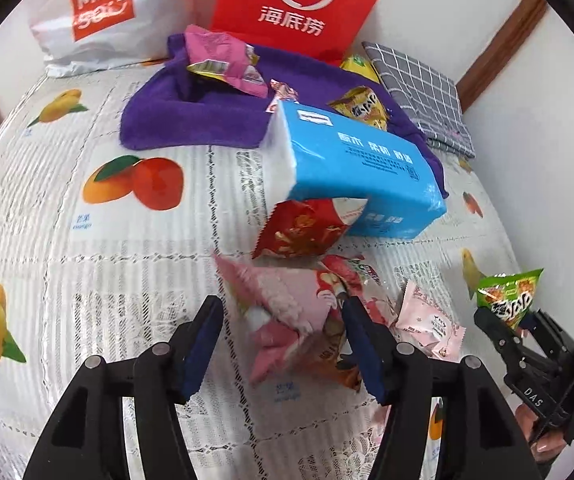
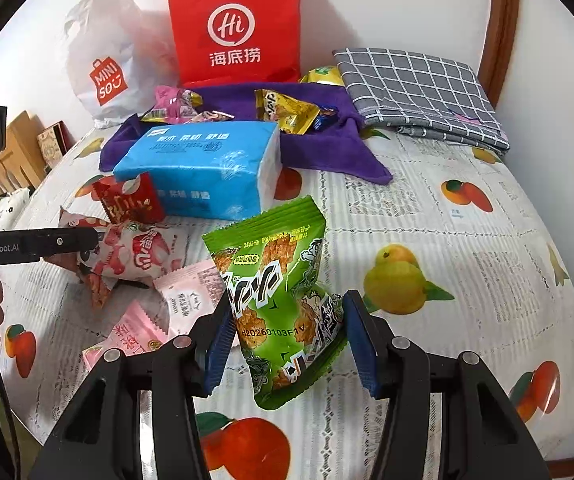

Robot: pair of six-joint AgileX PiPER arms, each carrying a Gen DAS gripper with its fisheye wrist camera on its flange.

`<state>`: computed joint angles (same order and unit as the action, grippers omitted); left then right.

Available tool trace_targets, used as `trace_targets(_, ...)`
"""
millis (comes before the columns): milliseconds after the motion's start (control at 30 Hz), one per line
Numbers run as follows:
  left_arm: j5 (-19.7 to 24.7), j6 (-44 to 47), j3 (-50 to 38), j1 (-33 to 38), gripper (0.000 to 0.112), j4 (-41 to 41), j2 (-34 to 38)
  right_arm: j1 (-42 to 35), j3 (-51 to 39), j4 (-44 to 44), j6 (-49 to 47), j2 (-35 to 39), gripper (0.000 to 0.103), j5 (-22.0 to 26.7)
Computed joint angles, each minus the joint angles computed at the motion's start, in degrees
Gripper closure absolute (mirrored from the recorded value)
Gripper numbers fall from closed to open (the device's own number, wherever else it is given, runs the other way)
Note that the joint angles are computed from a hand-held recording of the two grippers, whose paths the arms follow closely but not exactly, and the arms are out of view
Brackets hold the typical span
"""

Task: Organize snacks
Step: 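Grasp the green snack bag with the right tool while the left tool approaches pink packets, then grasp the pink folded packet with the left tool while the right holds the green bag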

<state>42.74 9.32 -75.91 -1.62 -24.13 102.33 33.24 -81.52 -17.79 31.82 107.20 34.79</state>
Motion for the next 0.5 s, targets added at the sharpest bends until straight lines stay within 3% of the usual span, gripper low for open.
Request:
trace_targets(233, -0.86, -0.28, -1.03, -1.02, 0.054, -0.47, 1.51, 0.07, 0.16, 0.31, -0.16, 0.03, 0.051, 0.09)
trace_targets(367, -1.5, -0.41, -1.44, -1.99, 0.067, -0.19, 2.02, -0.22, 0.9, 0.39, -0.23, -0.35, 0.051, 0.0)
trace_targets(500, -1.94, 0.33, -0.11, -1.39, 0.069, 0.19, 0.16, -0.26, 1.07, 0.21, 0.0, -0.58, 0.051, 0.4)
